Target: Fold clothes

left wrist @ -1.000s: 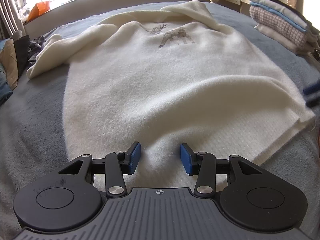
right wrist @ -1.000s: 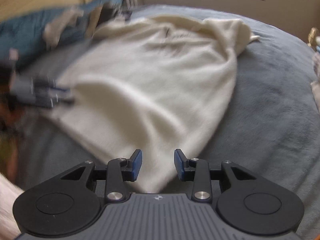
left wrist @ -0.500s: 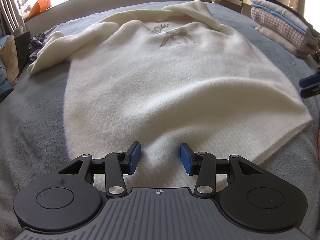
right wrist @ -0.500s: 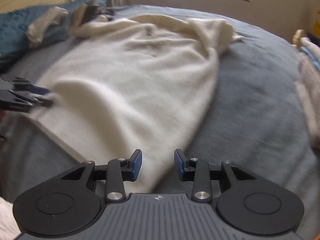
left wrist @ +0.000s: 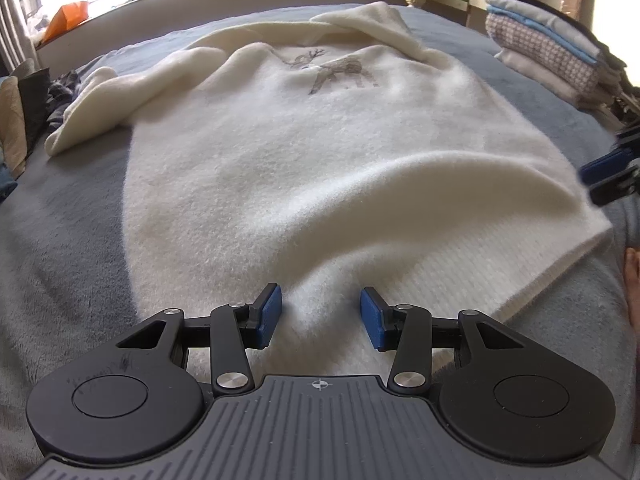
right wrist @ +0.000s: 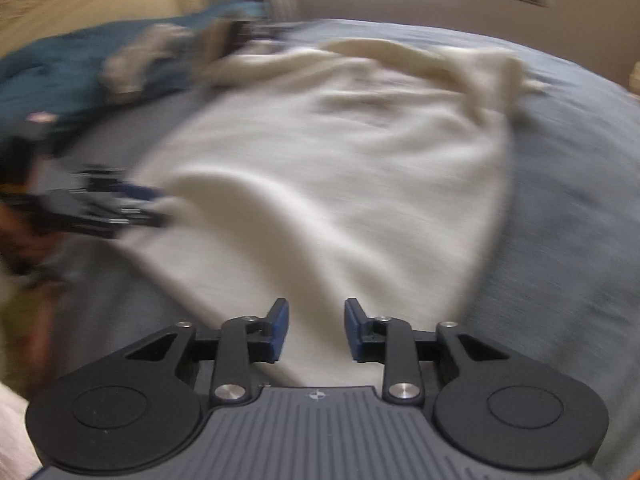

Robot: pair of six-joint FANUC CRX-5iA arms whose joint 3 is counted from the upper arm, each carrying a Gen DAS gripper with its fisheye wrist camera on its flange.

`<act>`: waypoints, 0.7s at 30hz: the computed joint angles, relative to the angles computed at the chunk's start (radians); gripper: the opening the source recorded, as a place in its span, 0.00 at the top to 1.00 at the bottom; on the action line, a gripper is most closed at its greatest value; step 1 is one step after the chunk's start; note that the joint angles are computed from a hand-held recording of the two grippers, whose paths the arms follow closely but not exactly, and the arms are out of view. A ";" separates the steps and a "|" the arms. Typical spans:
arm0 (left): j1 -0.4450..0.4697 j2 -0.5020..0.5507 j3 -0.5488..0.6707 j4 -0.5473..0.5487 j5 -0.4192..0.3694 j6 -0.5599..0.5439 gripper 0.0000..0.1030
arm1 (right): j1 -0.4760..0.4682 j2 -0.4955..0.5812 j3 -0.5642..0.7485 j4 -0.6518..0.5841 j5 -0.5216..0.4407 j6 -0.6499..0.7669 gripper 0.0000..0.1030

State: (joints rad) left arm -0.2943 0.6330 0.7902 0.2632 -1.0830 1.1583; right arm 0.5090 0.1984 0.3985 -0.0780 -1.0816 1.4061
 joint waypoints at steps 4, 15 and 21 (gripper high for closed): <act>0.027 -0.073 -0.115 0.071 0.052 -0.070 0.58 | -0.005 0.091 0.124 -0.121 -0.057 0.158 0.77; 0.061 -0.167 -0.258 0.128 0.016 -0.227 0.59 | 0.050 0.231 0.300 -0.180 -0.168 0.436 0.77; 0.059 -0.160 -0.274 0.177 0.044 -0.277 0.60 | 0.059 0.264 0.328 -0.167 -0.193 0.459 0.77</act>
